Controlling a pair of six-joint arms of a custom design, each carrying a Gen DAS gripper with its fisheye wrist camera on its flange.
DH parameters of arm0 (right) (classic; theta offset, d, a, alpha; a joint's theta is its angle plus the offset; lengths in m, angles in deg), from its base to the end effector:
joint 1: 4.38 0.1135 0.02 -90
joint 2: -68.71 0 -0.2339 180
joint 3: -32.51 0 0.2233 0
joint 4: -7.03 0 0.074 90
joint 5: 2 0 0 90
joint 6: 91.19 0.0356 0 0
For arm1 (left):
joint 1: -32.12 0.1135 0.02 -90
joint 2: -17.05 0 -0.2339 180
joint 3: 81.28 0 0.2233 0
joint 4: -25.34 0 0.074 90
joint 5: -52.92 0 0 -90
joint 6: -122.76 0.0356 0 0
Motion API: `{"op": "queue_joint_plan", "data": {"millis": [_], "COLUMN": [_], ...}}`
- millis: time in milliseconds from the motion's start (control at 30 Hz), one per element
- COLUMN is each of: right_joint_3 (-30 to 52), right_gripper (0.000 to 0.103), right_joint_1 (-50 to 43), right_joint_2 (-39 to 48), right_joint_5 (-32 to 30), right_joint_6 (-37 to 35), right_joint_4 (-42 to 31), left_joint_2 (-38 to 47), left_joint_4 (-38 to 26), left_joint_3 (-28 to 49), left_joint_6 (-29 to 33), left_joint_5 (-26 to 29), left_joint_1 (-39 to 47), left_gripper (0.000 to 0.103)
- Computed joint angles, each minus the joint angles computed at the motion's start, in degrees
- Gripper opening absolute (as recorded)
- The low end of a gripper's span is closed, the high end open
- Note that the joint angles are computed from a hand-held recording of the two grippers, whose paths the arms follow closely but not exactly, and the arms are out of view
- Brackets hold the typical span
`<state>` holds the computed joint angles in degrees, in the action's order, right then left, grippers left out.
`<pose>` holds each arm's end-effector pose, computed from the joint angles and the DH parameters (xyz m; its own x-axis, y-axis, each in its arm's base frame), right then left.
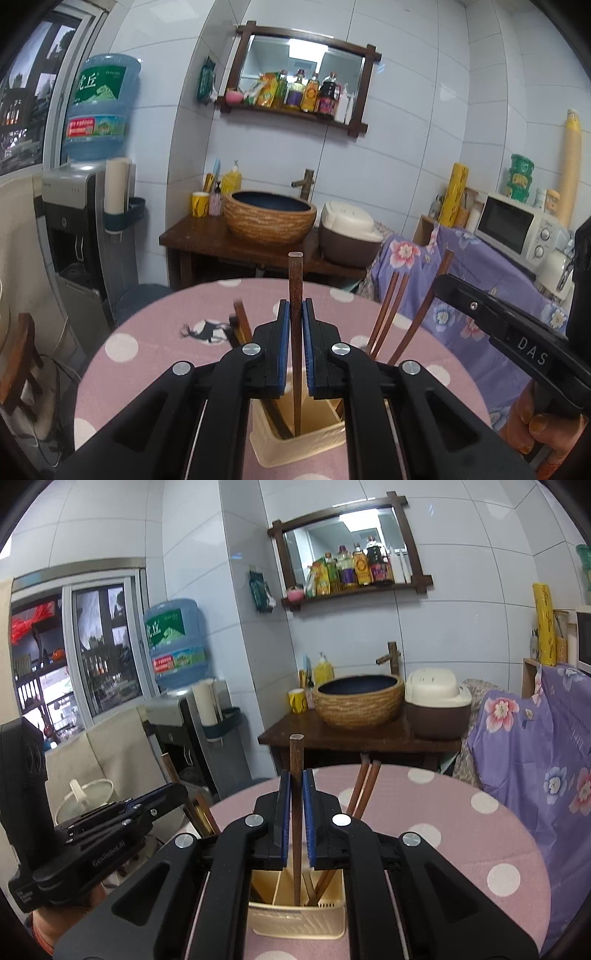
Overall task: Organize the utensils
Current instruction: 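Carry both brown chopsticks into the beige holder and open both tools, then grasp the silver metal spoon handle with the right tool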
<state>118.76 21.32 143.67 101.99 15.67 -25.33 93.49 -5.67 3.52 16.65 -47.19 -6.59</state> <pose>0.2556 0.1135 0.3441 -0.3731 0.1328 -0.9182 -0.1142 0.9756 0.1875 0.2276 -0.1744 0.3314 -0.4245 -0.0099 -0.9054 0.3867 0.9022 -0.1911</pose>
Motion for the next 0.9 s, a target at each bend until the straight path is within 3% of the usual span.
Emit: {"op": "queue_joint_plan", "data": {"millis": [200, 267, 300, 333, 400, 533, 700, 867, 900], "right_joint_3": [-5.94, -8.33, -9.70, -11.74, -13.79, -18.20, -24.80, -26.18, -25.87], "right_gripper": [0.009, 0.021, 0.039, 0.050, 0.050, 0.050, 0.050, 0.050, 0.045], "right_joint_1": [-0.19, 0.20, 0.58, 1.47, 3.97, 11.51, 27.29, 35.30, 36.21], "right_joint_2": [-0.73, -2.58, -3.90, -5.89, -8.37, -10.48, -5.75, 6.68, 8.86], "right_joint_5": [0.98, 2.51, 3.27, 4.79, 7.88, 13.11, 19.99, 16.63, 15.66], "right_joint_6": [1.90, 3.19, 3.99, 5.02, 6.19, 11.34, 25.50, 37.52, 39.29], "right_joint_4": [3.67, 4.19, 4.54, 4.79, 2.75, -3.50, -9.85, -9.54, -9.51], "left_joint_2": [1.10, -0.26, -1.36, -2.58, -5.84, -12.77, -21.09, -25.58, -26.84], "left_joint_4": [1.75, 2.30, 2.08, 2.22, 3.31, 3.19, 0.08, -5.40, -6.15], "left_joint_3": [-3.57, -5.27, -6.18, -7.37, -10.88, -18.19, -28.43, -35.40, -36.70], "left_joint_6": [-0.74, -1.11, -1.08, -1.22, -1.83, -2.35, -3.44, -8.02, -8.95], "left_joint_5": [1.95, 2.70, 3.35, 3.32, 2.22, -1.86, -12.80, -10.91, -10.36], "left_joint_1": [0.77, 0.85, 0.87, 0.60, -0.22, -2.37, -7.33, -5.10, -4.03], "left_gripper": [0.008, 0.009, 0.014, 0.025, 0.040, 0.044, 0.053, 0.055, 0.055]}}
